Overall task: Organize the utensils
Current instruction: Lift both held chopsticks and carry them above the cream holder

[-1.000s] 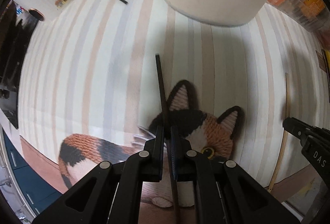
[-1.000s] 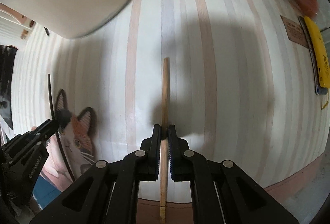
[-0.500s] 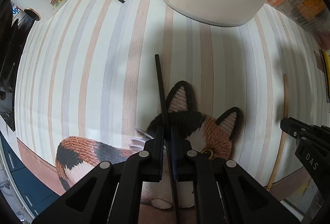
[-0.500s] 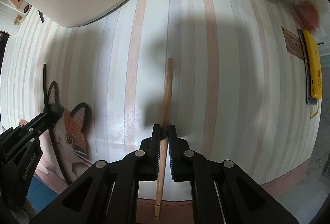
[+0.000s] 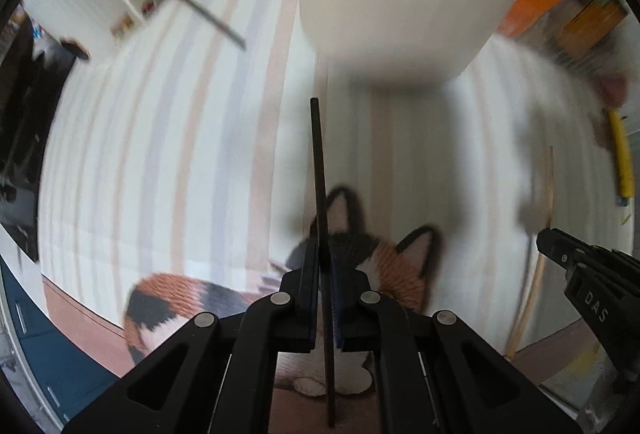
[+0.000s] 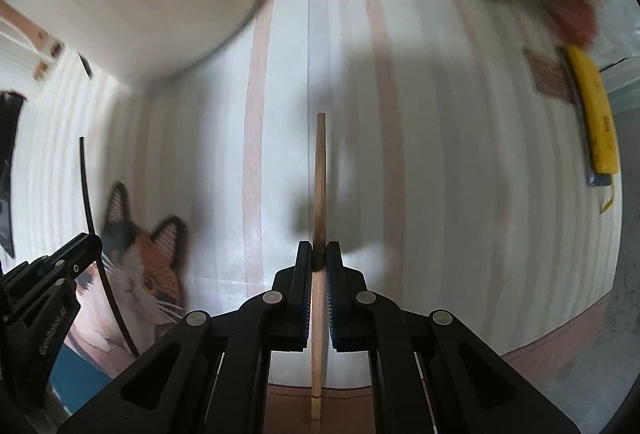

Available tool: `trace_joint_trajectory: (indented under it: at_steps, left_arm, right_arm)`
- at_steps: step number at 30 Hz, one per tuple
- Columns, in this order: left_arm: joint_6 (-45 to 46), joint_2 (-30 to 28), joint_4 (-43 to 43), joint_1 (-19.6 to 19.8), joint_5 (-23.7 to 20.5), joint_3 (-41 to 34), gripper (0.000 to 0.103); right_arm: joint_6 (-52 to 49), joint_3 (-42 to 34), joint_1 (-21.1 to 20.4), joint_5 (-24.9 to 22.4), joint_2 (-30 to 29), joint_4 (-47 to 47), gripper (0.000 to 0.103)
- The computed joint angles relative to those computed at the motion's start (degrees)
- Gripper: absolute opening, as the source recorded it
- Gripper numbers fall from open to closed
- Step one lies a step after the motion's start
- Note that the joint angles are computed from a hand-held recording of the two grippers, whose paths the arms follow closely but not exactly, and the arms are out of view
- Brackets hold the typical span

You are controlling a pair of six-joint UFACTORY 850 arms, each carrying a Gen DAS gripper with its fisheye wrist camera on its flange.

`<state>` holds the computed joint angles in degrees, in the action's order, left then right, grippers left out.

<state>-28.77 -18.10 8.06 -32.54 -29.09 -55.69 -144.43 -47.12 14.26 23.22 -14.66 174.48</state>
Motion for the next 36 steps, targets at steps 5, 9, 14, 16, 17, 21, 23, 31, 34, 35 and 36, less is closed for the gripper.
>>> trace_joint_trajectory:
  at_steps: [5, 9, 14, 16, 17, 21, 23, 31, 34, 35, 36]
  left_arm:
    - [-6.8, 5.8, 8.8, -0.6, 2.9, 0.3, 0.003]
    - [-10.9, 9.7, 14.1, -0.3, 5.3, 0.9, 0.003]
    - [-14.3, 13.8, 18.7, 0.3, 7.4, 1.3, 0.002]
    - [-16.1, 15.1, 21.1, 0.6, 7.7, 0.7, 0.002]
    - [-16.6, 15.6, 21.8, 0.9, 7.8, 0.5, 0.002]
    - [-17.3, 17.7, 23.3, 2.0, 8.0, -1.0, 0.002]
    - [-16.2, 18.7, 22.6, 2.6, 7.6, -1.8, 0.002]
    - [-2.2, 21.4, 9.5, 5.1, 6.6, -7.1, 0.001]
    - [3.3, 21.0, 3.9, 5.8, 6.7, -9.8, 0.000]
    - [4.1, 20.7, 3.2, 5.9, 6.7, -10.7, 0.000]
    - [5.0, 20.4, 2.4, 5.8, 6.8, -11.6, 0.000]
  right_arm:
    - [10.3, 1.5, 0.6, -2.2, 6.8, -10.4, 0.007]
    - [16.9, 1.3, 1.1, -3.0, 11.0, -17.9, 0.007]
    - [22.2, 0.3, 1.4, -4.0, 14.6, -24.1, 0.007]
    - [24.2, 0.4, 1.2, -4.7, 15.9, -27.0, 0.007]
    - [23.9, 0.2, 1.0, -4.8, 16.3, -27.0, 0.007]
    - [23.0, -1.8, 0.2, -5.4, 18.0, -27.3, 0.007]
    - [20.7, -3.3, 0.2, -5.0, 18.9, -25.3, 0.007]
    - [-3.3, -10.9, -1.7, -1.7, 22.1, -5.0, 0.006]
    - [-11.9, -14.9, -2.6, -0.4, 21.7, 2.6, 0.006]
    - [-13.5, -15.6, -2.9, -0.3, 21.5, 4.0, 0.006]
    - [-15.1, -17.2, -3.2, -0.1, 21.0, 5.4, 0.006]
